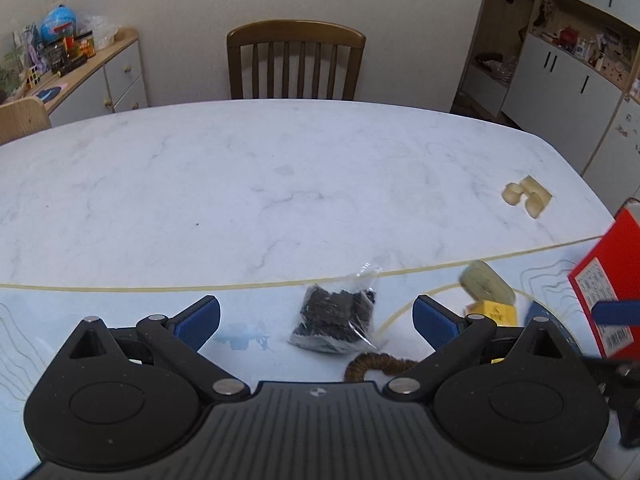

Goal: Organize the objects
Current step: 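Move both tools back toward the black bag and yellow box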

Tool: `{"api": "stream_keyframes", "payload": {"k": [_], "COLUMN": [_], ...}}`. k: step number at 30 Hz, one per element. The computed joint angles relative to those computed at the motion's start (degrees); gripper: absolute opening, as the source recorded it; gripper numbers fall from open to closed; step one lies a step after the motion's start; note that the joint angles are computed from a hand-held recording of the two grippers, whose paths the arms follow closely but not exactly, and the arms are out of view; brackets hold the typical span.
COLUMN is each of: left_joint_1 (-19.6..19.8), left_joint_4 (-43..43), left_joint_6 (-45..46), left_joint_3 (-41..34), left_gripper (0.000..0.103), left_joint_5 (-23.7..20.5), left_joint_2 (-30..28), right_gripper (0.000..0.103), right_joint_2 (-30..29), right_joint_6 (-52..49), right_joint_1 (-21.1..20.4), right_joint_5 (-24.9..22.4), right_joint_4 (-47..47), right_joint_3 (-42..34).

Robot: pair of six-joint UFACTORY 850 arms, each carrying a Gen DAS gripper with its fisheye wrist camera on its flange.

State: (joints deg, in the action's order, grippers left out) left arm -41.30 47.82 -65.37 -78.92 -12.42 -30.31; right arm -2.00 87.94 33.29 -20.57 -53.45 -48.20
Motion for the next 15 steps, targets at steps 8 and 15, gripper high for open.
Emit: {"api": "stream_keyframes", "payload": {"k": [8, 15], "left_joint_1": [0.98, 0.99], "left_joint_4": [-9.72, -7.58], "left_joint_6": [8.61, 7.2], "left_joint_3": [-2.6, -2.37], "left_gripper": [0.102, 0.098], "left_joint_5": [0.41, 1.78], "left_joint_2": [-2.73, -3.13], "right_gripper": [0.079, 0.07], "right_joint_2": [-4.3, -7.21], "right_joint_6": [-4.64, -5.02], "right_joint_1": [-0.78, -1.06], "right_joint_5": [1.22, 0.31], "right_joint_4": [5.2, 5.84], "right_joint_3": [-3.28, -5.44]}}
